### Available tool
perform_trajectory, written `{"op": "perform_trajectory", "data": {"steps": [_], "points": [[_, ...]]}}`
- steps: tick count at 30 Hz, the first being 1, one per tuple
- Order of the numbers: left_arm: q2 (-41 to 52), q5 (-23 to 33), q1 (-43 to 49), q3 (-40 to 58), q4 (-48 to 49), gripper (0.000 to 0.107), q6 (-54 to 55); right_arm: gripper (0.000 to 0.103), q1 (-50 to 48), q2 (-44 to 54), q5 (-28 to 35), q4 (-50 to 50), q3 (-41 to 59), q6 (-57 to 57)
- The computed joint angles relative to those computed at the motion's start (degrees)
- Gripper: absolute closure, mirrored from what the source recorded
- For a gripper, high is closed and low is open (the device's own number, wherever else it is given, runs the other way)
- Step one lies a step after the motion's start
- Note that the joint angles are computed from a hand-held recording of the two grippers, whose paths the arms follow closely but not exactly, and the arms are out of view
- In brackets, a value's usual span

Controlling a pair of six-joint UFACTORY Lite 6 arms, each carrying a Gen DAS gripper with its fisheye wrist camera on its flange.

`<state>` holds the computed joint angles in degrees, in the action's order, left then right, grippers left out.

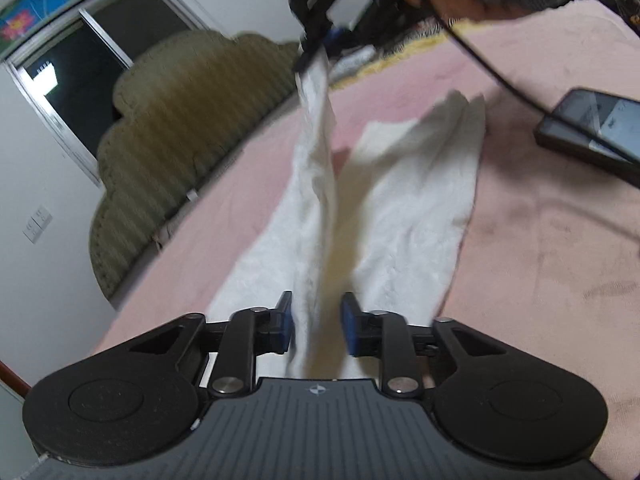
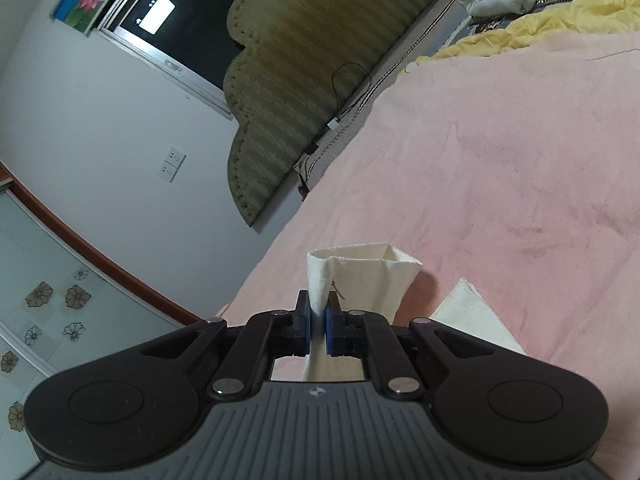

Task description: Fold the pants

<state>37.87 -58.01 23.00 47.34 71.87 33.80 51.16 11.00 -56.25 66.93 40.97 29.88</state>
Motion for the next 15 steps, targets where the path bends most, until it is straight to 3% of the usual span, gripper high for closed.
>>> {"op": "perform_trajectory", "data": {"steps": [1,4,6,11,13,15], "points": [[0.05,1.06,-0.19,0.72,0.53,0.098,-2.12,0.096,0.05,-0.3,0.44,0.9,-0.23,-0.95],[-1.19,1.84,0.19,3.07,4.54,0.1,-11.8,0.096,-2.23,0.44,4.26,1.0,-0.06,-0.16],[-3.2,-0.92,1.71,3.56,5.57,0.101,-16.21,0.096,-3.22,0.25,5.1,-0.23,-0.91,2.51],[-9.17,-3.35,5.71,5.78,20.21,0.101,-33.9,0.096,5.08,-4.71,-2.31,7.37,-5.08,-2.82],[-9.13,-1.76,5.9,4.95,24.41,0.1,-34.41,0.096,7.77,-5.43,-0.87,12.26,-6.9,-3.66],[-7.66,1.06,5.65,2.48,23.52,0.1,-28.2,0.096,9.22,-4.08,1.94,15.15,-8.21,-2.02]]}}
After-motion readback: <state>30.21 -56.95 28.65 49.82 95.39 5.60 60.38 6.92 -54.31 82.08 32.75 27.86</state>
